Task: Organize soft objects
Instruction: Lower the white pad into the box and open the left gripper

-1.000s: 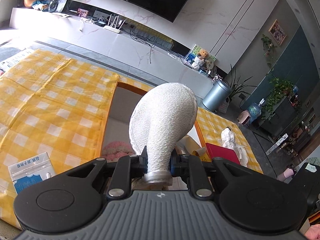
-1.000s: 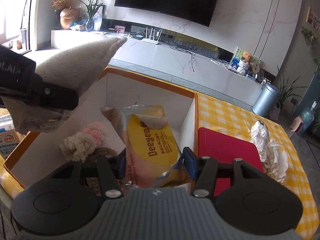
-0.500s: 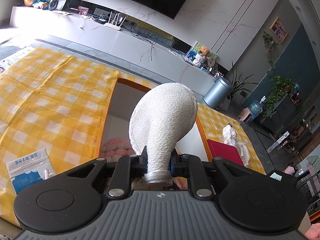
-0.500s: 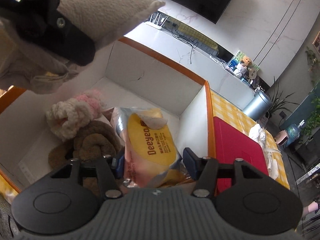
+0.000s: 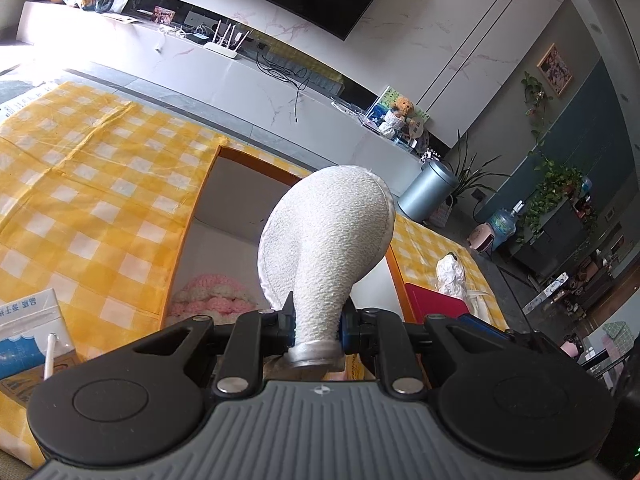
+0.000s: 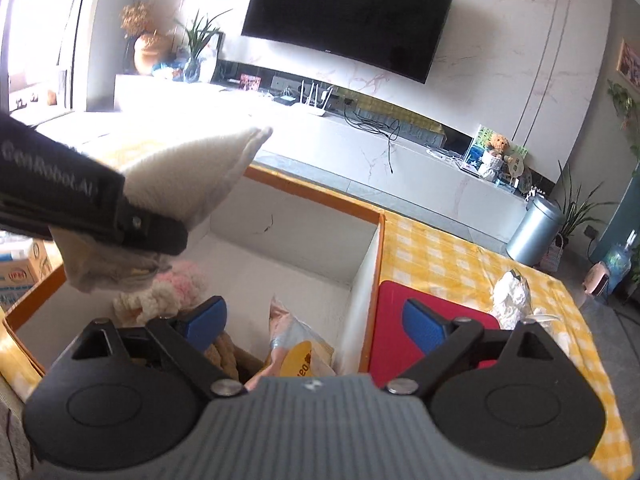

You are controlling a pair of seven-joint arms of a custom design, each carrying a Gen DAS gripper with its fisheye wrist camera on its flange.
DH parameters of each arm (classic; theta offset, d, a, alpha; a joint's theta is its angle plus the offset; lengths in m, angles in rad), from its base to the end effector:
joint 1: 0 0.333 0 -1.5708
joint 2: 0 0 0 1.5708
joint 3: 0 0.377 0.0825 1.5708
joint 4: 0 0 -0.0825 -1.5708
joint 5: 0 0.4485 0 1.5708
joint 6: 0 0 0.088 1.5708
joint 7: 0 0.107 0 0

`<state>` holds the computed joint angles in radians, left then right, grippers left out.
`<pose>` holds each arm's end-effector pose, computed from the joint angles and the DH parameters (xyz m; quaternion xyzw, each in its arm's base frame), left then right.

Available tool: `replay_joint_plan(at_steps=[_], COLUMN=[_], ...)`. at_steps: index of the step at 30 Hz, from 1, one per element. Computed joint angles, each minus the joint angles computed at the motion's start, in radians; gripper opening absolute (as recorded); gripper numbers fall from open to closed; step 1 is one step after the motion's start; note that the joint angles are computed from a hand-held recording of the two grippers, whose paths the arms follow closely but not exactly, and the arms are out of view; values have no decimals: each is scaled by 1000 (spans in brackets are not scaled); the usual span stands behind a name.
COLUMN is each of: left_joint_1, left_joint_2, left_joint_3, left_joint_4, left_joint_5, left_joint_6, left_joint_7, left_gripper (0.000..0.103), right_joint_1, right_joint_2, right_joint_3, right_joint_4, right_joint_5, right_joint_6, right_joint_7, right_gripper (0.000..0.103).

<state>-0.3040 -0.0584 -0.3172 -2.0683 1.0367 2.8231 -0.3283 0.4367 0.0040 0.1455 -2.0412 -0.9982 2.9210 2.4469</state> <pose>0.4848 -0.4048 0.5637 -0.7323 0.4863 -0.4547 0.1434 0.5109 0.3990 0.5518 -0.7778 0.4131 -0.3131 0.3554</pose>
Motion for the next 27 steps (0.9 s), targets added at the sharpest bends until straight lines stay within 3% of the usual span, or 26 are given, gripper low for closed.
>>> replay_joint_plan(at_steps=[4, 6, 10, 14, 19, 22, 25, 27], left_joint_1=[-2, -19, -74, -111, -183, -197, -215, -229], left_joint_2=[55, 84, 135, 180, 234, 233, 230, 222], left_joint_3=[15, 22, 35, 57, 69, 77, 79, 80], left_joint_4=[39, 68, 142, 188, 272, 278, 288, 285], left_joint_5=[22, 0, -45, -97, -78, -78, -52, 25], left_joint_6=[72, 59, -88, -150, -395, -422, -492, -511], left_joint_7=[-19, 28, 163, 215, 297, 288, 266, 221], left_gripper=[20, 20, 20, 20, 21, 25, 53, 81], right_joint_1=[-34, -55, -91, -110, -126, -128, -121, -116], right_joint_2=[-32, -39, -58, -54, -59, -52, -45, -44], right_joint_3=[-12, -11, 5, 6, 3, 12, 11, 9], right_joint_4=[-32, -37, -46, -37, -51, -44, -41, -41], right_joint_5=[20, 24, -31, -44, 19, 11, 42, 62], right_joint_6=[88, 110, 87, 85, 148, 141, 130, 114], right_joint_7=[118, 183, 267, 325, 295, 280, 249, 252], right_gripper=[94, 94, 95, 95, 95, 95, 95, 95])
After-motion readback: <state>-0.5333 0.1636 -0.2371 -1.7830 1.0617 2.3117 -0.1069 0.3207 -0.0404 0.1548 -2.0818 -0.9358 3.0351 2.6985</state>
